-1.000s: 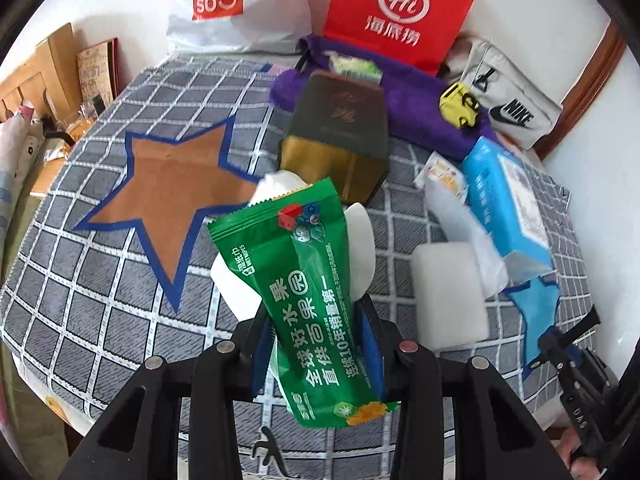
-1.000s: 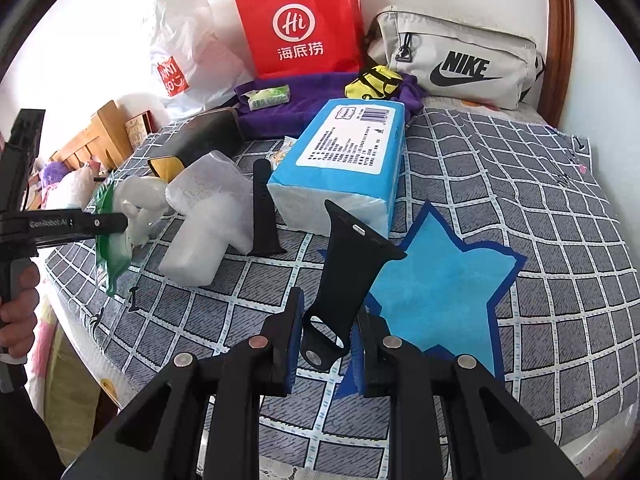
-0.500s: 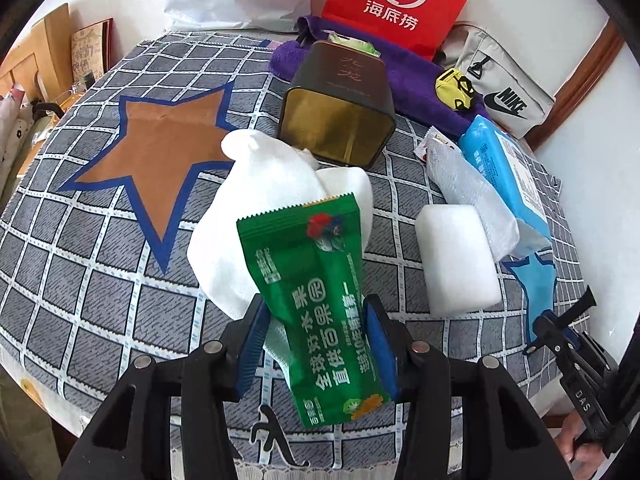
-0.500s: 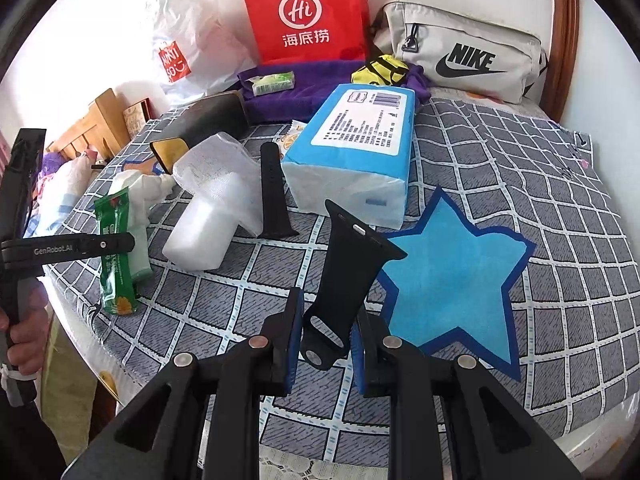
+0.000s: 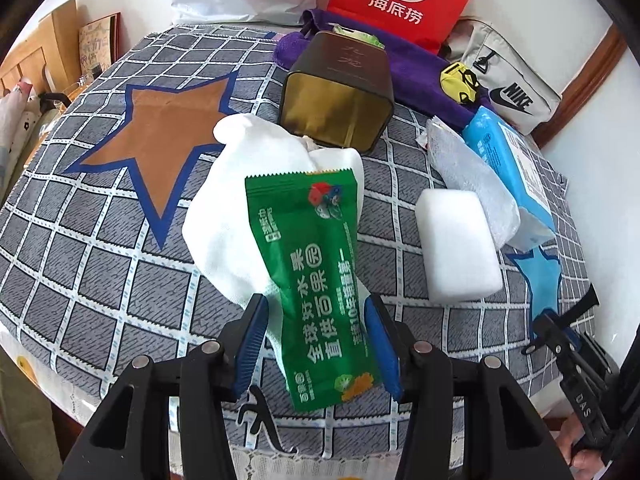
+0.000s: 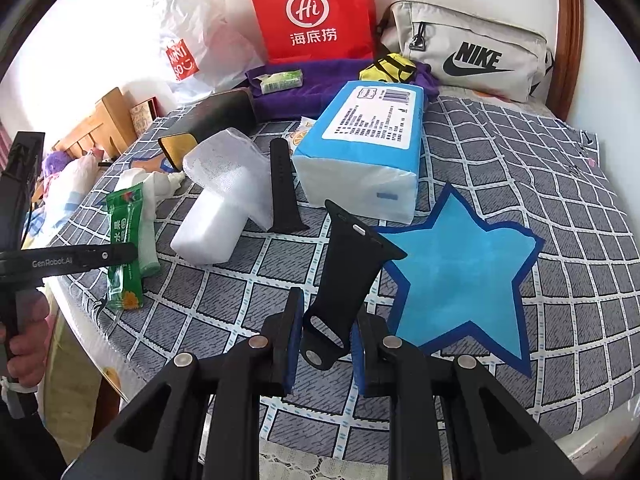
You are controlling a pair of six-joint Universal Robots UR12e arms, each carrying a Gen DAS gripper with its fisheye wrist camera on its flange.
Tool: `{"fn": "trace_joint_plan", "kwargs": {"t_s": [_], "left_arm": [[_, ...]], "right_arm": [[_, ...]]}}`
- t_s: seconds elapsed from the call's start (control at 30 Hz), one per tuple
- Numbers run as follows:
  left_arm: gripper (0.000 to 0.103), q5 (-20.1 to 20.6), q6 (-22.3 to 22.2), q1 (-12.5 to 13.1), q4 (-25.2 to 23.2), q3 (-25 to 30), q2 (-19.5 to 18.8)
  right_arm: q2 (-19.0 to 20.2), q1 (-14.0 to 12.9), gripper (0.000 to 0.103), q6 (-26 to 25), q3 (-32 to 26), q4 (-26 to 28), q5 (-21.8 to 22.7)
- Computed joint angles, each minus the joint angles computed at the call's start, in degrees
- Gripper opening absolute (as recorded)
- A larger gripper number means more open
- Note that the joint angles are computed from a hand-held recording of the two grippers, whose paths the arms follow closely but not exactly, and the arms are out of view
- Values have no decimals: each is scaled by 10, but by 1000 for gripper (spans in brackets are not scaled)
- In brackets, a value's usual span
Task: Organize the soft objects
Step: 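Carry the green packet to the purple towel with the left tool while the right tool carries the strap there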
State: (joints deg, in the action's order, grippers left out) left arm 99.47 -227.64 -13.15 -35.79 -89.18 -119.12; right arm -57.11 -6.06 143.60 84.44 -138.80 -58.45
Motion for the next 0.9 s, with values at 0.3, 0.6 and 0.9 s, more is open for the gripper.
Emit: {"fn": "trace_joint_plan", "kwargs": {"t_s": [0.3, 0.6, 0.9], "left_arm": [[29, 24, 3, 0, 44, -8, 8], [29, 33, 24, 1, 58, 0, 22], [29, 52, 41, 9, 65, 20, 25]], "right_arm": [[0, -4, 21, -1, -1, 1, 0], [-1, -7, 21, -16, -27, 22, 15], [1, -6, 21, -9, -60, 25, 51]]}}
